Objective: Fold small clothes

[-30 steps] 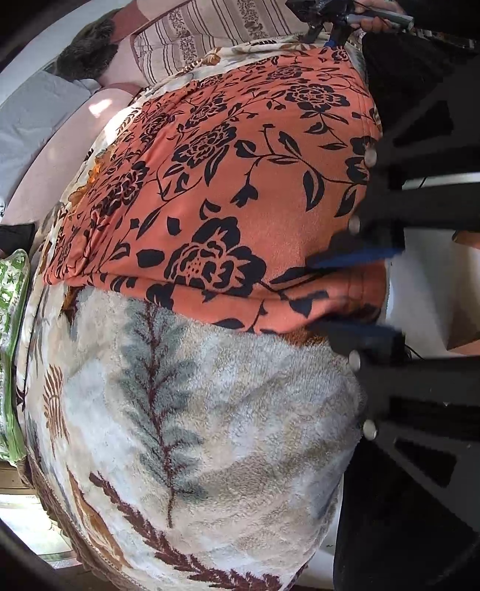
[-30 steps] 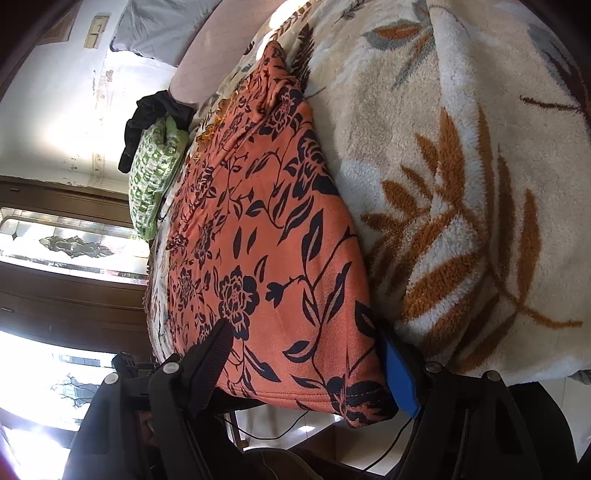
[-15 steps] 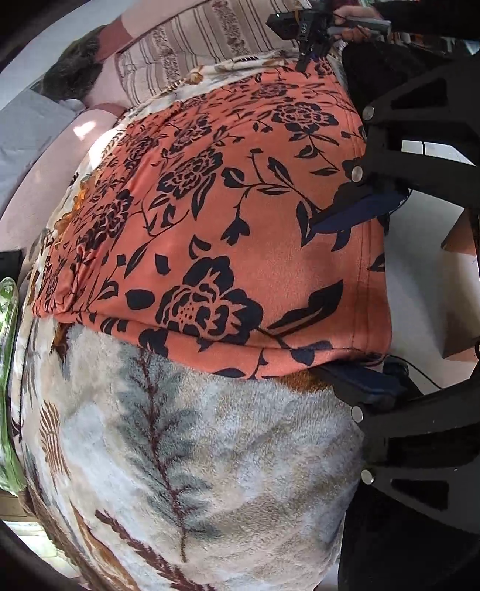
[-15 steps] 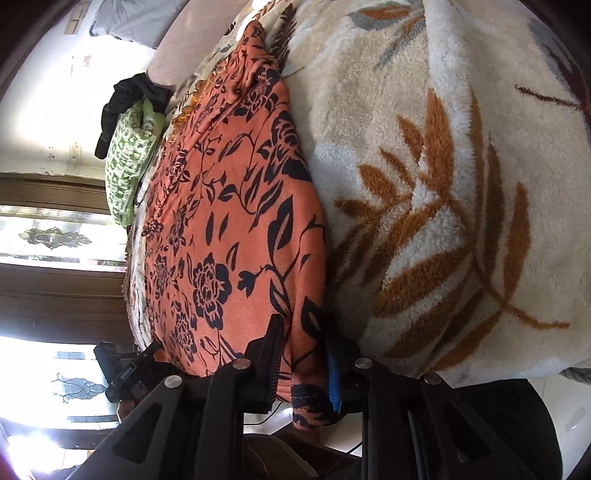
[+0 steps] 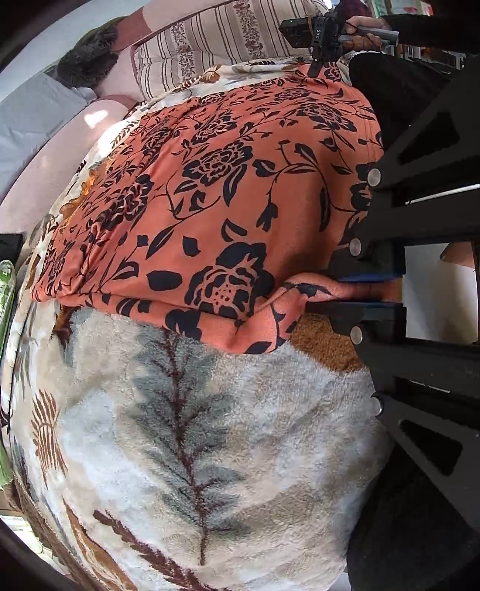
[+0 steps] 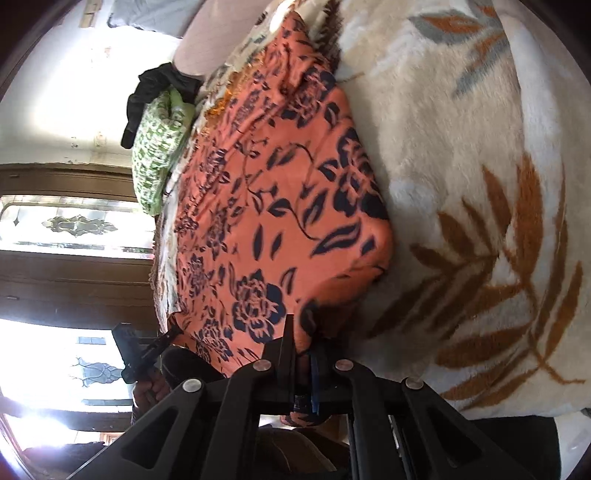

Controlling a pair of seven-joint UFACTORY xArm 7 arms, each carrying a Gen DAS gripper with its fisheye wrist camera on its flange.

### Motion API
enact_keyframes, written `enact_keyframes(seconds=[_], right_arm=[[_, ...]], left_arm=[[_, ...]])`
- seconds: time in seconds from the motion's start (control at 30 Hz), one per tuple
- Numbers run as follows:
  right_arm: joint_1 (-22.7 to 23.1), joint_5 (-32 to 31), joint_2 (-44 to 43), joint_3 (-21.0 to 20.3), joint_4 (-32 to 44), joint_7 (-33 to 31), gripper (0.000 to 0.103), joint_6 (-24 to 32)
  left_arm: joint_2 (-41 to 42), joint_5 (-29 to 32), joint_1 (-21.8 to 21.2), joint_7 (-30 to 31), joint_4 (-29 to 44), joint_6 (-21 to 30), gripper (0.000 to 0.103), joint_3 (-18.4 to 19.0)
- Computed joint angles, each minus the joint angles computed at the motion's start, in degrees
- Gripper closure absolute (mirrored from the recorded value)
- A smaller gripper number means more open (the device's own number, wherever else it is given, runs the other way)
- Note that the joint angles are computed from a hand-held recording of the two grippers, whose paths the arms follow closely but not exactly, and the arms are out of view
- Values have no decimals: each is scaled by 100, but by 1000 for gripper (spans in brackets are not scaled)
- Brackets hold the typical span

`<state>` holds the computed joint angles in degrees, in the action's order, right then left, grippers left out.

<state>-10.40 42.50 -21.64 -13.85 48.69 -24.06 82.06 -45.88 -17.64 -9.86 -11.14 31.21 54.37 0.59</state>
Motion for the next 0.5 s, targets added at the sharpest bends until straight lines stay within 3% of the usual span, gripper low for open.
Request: enact_keyframes(seconds=[0.1,0.23,0.4,0.47,0.5], right_arm=[[-74,68,-37,-106,13,24,98,72],[95,780,381,-114,651,-180,98,8],[288,2171,1923,242,2774,-348,98,-442],[230,2612,2815,454,3877,-116,98,-696],[219,2692,3265,570,4388,78,94,-877]], left_arm=[[134,-26,-64,178,328,-30,95,95],[829,-173,-188,684,1363,-454,95,283],[2535,-702,-262,1430,3269,-1231,94,570],[3525,-771,-145,1648,4173,-1295,90,573],[4024,-648,-45,1632,4571,-1348,65,513]])
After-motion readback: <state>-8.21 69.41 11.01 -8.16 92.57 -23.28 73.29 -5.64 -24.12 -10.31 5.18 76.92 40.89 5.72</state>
